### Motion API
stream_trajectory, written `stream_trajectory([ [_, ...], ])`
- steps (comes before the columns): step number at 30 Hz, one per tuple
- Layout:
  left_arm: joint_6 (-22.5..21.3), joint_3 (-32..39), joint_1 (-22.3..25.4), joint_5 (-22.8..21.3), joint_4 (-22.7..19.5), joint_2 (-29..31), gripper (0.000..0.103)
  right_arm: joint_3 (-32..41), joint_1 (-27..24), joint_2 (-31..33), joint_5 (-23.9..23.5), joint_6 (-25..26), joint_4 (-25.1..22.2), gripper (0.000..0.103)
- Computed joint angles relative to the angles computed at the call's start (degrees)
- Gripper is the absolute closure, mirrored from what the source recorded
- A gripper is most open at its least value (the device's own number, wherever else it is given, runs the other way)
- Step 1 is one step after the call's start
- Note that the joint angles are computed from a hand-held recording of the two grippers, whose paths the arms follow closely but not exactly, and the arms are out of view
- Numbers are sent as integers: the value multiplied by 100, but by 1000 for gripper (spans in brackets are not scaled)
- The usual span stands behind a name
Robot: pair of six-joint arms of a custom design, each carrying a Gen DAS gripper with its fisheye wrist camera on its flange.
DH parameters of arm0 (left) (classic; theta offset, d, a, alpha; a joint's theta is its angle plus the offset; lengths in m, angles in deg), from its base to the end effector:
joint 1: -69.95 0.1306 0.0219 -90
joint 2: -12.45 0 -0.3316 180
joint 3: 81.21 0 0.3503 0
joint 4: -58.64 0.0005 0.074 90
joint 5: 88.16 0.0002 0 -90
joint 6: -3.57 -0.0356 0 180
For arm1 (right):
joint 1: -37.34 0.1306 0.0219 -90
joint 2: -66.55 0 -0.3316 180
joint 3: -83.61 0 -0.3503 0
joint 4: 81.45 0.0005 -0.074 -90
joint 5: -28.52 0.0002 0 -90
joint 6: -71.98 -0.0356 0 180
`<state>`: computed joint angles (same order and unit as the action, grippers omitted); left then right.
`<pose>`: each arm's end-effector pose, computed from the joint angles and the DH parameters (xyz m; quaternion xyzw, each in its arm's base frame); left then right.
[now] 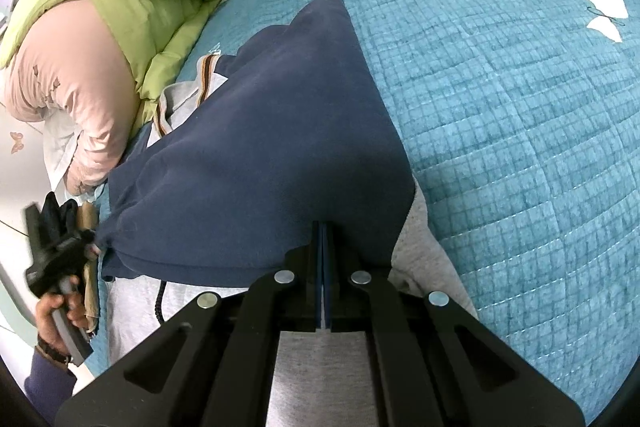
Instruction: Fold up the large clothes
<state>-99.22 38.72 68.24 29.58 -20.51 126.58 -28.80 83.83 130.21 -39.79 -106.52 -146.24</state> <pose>0.5353 -0.0331 0.3675 0.1557 0.9486 -0.2225 0.1628 0.2001 0.1909 0.3582 0.3849 0.8704 0.1586 0.2628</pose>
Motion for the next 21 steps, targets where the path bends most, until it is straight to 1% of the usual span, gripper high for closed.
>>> stream_trajectory([
  [1, 5, 44, 84, 205, -36, -9, 60, 41, 0, 0, -8, 7, -68, 103],
  [2, 12, 126, 140, 345, -95, 10, 31, 167, 16, 48, 8, 14, -226, 100],
  [3, 106, 124, 204, 444, 9, -43, 20, 282, 32, 81, 35, 18, -353, 97],
  [4, 172, 126, 258, 495, 156, -95, 15, 425, 59, 82, 147, 63, -421, 97],
  [6, 129, 689, 202, 531, -107, 205, 15, 676, 67, 121, 391, 189, -518, 96],
  [7, 95, 932, 169, 383, -222, 348, 15, 879, -11, 216, 473, 356, -658, 95],
  [8, 127, 1069, 66, 199, -243, 433, 15, 1009, -164, 285, 463, 552, -740, 90],
  [9, 161, 1282, -33, -46, -275, 563, 15, 1061, -302, 320, 413, 700, -751, 78],
  [10, 151, 1509, -115, -273, -375, 716, 15, 1152, -553, 410, 286, 933, -816, 71],
  [11, 93, 1976, -230, -559, -657, 1020, 15, 1225, -728, 502, 212, 1113, -882, 59],
  [12, 37, 2312, -318, -828, -847, 1241, 15, 1314, -987, 634, 130, 1374, -960, 56],
  [13, 111, 2465, -468, -984, -861, 1352, 15, 1371, -1237, 751, 14, 1609, -991, 56],
  [14, 57, 2681, -526, -1025, -919, 1499, 15, 1362, -1524, 819, -213, 1843, -899, 55],
  [17, -48, 3444, -698, -1272, -1284, 1978, 15, 1293, -2168, 953, -738, 2114, -581, 54],
  [19, -117, 3723, -785, -1488, -1359, 2155, 15, 1456, -2385, 1174, -696, 2258, -709, 53],
  [21, -174, 4098, -844, -1598, -1534, 2390, 16, 1593, -2552, 1370, -652, 2335, -882, 48],
])
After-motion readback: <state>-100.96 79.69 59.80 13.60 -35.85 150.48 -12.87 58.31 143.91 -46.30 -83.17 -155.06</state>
